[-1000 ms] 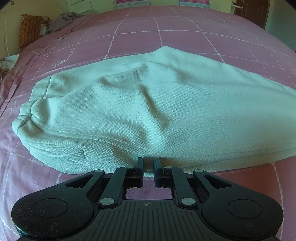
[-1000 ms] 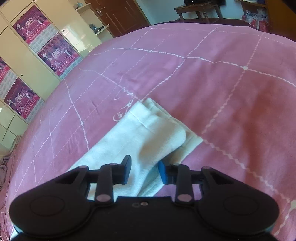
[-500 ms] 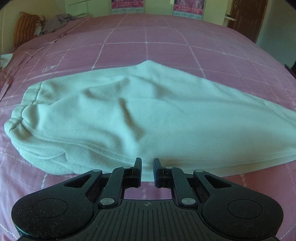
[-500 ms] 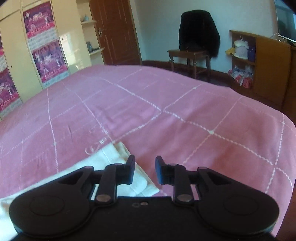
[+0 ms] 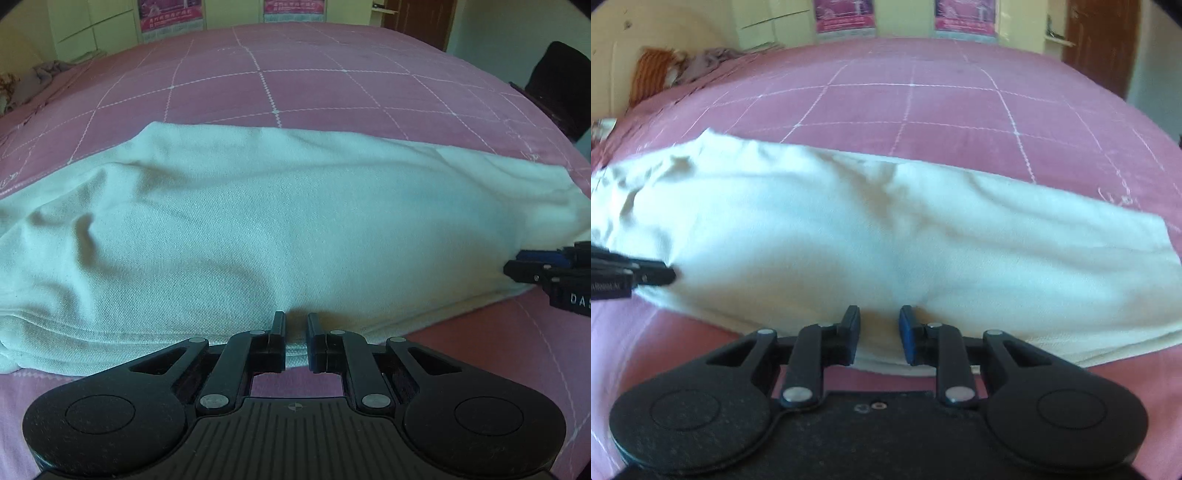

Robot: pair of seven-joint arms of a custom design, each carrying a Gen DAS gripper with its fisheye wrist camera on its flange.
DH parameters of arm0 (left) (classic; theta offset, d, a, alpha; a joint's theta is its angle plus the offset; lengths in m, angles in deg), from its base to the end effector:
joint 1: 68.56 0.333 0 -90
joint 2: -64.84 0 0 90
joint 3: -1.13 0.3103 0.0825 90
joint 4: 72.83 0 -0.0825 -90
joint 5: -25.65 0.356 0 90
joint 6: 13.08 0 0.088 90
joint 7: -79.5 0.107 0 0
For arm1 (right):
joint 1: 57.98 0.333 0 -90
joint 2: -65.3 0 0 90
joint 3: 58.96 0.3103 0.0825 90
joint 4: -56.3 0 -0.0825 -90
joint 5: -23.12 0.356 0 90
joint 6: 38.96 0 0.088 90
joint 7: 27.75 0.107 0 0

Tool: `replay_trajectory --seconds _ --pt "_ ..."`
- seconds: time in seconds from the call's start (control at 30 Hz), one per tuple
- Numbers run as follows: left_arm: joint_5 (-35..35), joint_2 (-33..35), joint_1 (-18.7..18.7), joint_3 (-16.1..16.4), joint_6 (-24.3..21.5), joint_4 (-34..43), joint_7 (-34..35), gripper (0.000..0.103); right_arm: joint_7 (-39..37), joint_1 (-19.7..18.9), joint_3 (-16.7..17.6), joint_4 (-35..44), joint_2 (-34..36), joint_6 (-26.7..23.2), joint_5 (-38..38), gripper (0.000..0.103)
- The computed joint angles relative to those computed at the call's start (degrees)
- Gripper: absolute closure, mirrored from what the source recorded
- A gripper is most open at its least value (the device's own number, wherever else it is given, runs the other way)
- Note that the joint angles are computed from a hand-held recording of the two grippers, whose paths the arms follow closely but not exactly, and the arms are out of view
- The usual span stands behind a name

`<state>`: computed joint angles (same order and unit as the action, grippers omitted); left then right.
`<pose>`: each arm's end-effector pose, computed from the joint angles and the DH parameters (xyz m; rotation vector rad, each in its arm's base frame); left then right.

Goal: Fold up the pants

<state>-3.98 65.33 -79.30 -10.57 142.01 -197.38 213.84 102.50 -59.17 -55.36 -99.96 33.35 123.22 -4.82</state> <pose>0.5160 -0.1943 0.4535 -1.1138 2.5637 -0.8115 0.3772 0.0408 0.4709 -1.5973 2.0406 -0.7529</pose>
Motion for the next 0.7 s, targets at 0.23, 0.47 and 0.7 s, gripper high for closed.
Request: replay_trajectory --seconds 0.23,0.47,0.7 --pt "0.5 4.3 0.6 0.0 -5.9 9.4 -4.8 0.092 -3.9 2.3 -6.1 2.1 0.5 5.5 9.8 0.078" --pt "15.3 17.1 -4.1 -0.1 -4.6 22.4 -17.9 0.092 -15.1 3.0 -9.3 17.2 16.4 -0.5 17.5 0.077" --pt "24.0 26.0 -8.4 1.4 -5.7 34.8 -28.7 0.092 7.3 -6.0 -2.3 24.3 25.0 -0.6 -13.8 0.075"
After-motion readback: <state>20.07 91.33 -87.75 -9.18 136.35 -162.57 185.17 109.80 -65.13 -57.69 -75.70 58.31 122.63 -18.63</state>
